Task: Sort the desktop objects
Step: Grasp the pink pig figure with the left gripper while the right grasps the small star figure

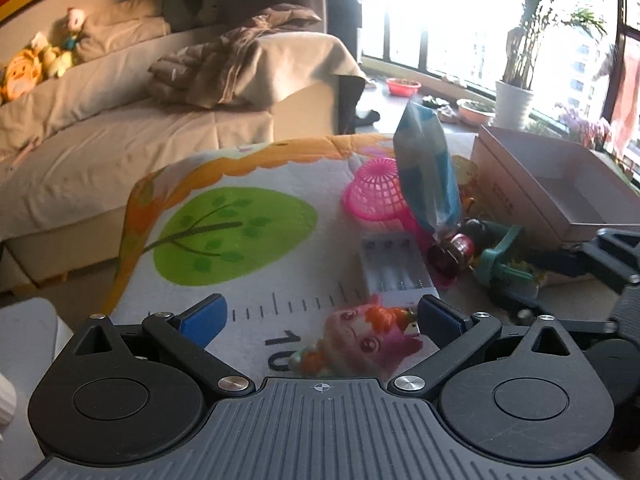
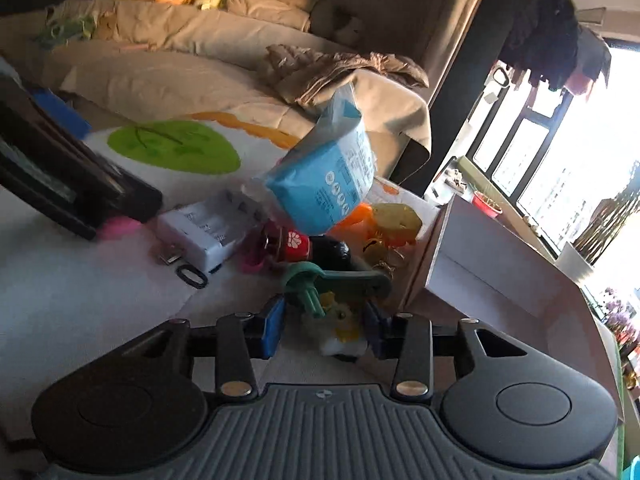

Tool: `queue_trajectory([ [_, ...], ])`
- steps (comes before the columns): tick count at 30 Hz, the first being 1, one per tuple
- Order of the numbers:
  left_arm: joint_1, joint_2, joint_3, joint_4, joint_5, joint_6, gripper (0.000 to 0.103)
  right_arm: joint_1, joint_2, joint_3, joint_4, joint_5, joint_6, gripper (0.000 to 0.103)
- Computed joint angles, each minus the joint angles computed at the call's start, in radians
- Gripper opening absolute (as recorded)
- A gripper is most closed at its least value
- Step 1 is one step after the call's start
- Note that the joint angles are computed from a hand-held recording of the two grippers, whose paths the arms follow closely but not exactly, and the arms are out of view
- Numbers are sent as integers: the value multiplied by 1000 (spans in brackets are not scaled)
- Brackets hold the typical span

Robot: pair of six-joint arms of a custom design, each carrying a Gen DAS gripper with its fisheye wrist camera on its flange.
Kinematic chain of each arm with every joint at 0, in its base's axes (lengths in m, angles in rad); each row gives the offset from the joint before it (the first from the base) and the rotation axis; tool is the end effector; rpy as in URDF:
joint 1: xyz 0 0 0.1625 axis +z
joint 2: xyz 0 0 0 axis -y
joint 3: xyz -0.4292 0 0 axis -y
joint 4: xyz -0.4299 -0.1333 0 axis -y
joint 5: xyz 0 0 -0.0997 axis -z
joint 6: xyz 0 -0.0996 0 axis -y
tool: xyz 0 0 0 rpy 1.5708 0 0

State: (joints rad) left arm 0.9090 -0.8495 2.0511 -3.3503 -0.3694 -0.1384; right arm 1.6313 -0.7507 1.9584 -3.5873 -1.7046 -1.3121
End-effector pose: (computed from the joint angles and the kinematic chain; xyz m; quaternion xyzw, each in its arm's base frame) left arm -0.1545 -0.5664 0.1082 0.0490 0.8055 -0.4275 0.4074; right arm 0.1565 -0.5984 0.0574 0.5609 -0.7263 0.2822 0.2798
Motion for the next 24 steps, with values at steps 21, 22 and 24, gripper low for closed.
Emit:
queue_trajectory([
  [21, 14, 47, -44, 210, -64, -151, 96, -120, -257, 144, 70, -55, 223, 36],
  [22, 11, 49, -42, 213, -54, -153, 90, -125, -259, 145, 72, -50, 232, 37],
  [24, 7, 46, -34, 207, -52, -149, 79, -131, -263, 142, 88, -44, 253, 41],
])
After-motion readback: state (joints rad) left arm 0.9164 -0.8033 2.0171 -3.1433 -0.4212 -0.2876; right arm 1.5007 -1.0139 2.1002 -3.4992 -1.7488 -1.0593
